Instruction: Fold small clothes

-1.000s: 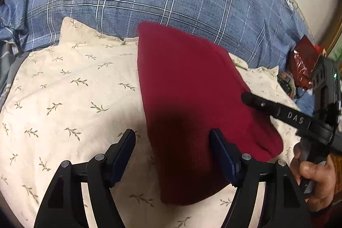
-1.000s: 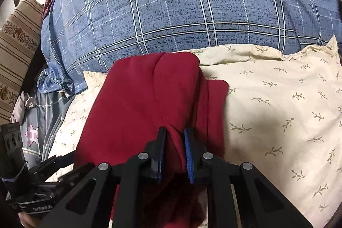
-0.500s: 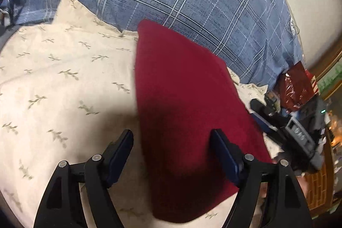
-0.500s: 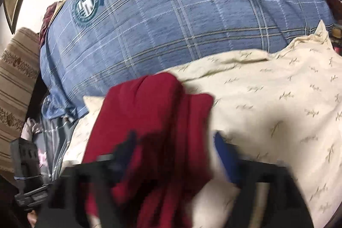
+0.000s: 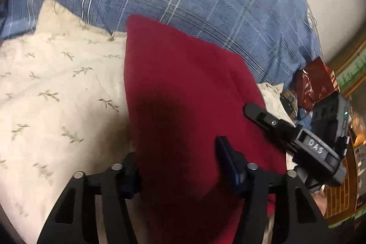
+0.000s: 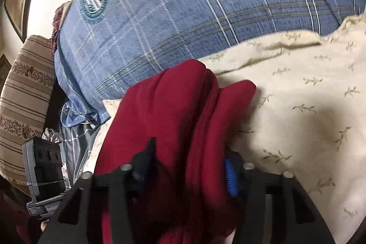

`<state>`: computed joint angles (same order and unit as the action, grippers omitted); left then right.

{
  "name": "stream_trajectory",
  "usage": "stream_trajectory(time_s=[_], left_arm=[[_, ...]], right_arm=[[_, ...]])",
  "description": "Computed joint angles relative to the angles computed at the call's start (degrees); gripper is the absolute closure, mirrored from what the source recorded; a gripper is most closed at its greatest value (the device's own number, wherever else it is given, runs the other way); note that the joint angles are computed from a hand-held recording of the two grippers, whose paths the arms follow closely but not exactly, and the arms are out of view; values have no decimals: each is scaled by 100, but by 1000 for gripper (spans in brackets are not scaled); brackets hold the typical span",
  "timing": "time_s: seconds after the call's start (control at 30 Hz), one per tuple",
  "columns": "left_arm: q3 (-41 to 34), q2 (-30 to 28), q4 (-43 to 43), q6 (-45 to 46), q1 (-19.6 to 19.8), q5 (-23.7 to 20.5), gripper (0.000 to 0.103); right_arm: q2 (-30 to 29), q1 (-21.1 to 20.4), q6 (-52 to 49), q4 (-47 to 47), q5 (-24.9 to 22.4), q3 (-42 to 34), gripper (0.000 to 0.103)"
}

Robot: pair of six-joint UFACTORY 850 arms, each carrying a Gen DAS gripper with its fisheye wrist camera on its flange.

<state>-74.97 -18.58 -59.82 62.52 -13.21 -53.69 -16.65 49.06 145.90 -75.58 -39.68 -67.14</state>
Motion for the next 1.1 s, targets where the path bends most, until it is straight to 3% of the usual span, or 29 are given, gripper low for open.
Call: stream_trajectory(time_s=[0.13, 0.27, 0.37, 0.5, 0.6, 0.63, 0.73, 0.9, 1.03, 1.1], left_arm=[[367, 557, 283, 97, 281, -181, 47], [1006, 1178, 525, 302, 699, -174, 47], [1439, 1381, 803, 274, 750, 107, 46], [1798, 1663, 392, 632, 853, 469, 38], [1901, 1880, 321, 781, 797, 901, 36], [1965, 1967, 233, 900, 757, 1142, 36], [2255, 2265, 39, 1049, 752, 1508, 31], [2538, 2429, -381, 1337, 782, 1695, 27], [2703, 2539, -594, 1720, 761, 1807, 25], [2755, 2575, -691, 1880, 804, 1837, 27]], right_arm=[[-1, 338, -487, 405, -203, -344, 56], [-93, 706, -520, 637, -69, -568, 56], [-332, 938, -846, 1177, -72, -772, 47], [-533, 1167, -1559, 2059, -651, -1118, 41], [-709, 1482, -2305, 2204, -1821, -1730, 41], [-743, 1519, -2434, 2189, -1974, -1847, 41], [-801, 1554, -2549, 1661, -1787, -2018, 41], [-1253, 1334, -3326, 2113, -1382, -2400, 45], [-1447, 1312, -3468, 2559, -1820, -2387, 46], [-1419, 1389, -3226, 2432, -1817, -2245, 46]])
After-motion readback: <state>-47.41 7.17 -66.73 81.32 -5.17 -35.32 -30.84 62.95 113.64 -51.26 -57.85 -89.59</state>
